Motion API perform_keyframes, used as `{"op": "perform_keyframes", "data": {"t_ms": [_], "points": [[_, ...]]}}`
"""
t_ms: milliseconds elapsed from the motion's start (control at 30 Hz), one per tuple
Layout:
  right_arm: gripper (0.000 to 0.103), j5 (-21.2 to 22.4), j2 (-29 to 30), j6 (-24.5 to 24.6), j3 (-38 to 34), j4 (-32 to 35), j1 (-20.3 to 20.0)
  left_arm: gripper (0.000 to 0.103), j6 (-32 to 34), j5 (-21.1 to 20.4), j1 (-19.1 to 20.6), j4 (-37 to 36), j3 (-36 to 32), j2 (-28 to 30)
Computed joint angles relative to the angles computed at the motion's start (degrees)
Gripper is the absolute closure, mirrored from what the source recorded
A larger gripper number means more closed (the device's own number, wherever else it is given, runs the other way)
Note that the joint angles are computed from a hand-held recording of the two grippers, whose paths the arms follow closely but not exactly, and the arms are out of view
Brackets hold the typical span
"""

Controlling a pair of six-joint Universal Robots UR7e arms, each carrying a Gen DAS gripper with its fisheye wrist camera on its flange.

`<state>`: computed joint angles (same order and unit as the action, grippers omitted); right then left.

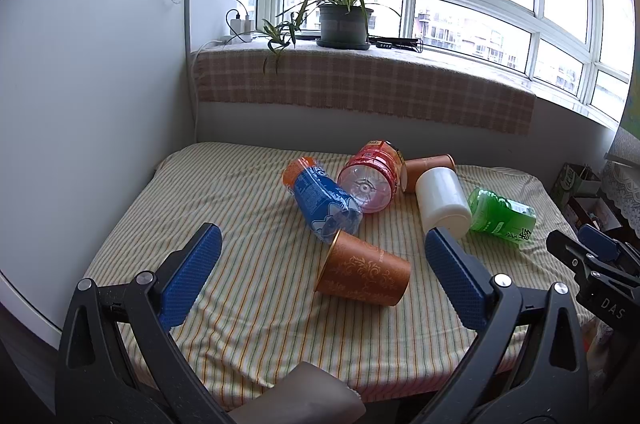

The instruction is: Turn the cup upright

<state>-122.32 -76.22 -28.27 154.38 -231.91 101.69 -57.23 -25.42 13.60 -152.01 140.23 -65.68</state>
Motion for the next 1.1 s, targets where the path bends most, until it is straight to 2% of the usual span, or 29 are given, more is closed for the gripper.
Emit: {"op": "perform_keyframes", "data": {"t_ms": [133,567,1100], "points": [[0.023,-1.2,1.1,-0.4,-0.4,-1.4,0.5,0.000,-0.2,0.0,0.1,0.2,-0.1,0.1],[0.023,-6.6,5.3,-2.4,-2.1,-6.5,2.4,0.000,-0.6,-0.3,0.1,-0.2,0.9,-0.3],[0.022,-7.5,5.6,-2.1,-2.4,-6.5,2.4,0.000,0.3,-0.4,0.7,-2.3,2.0,-0.3]]}}
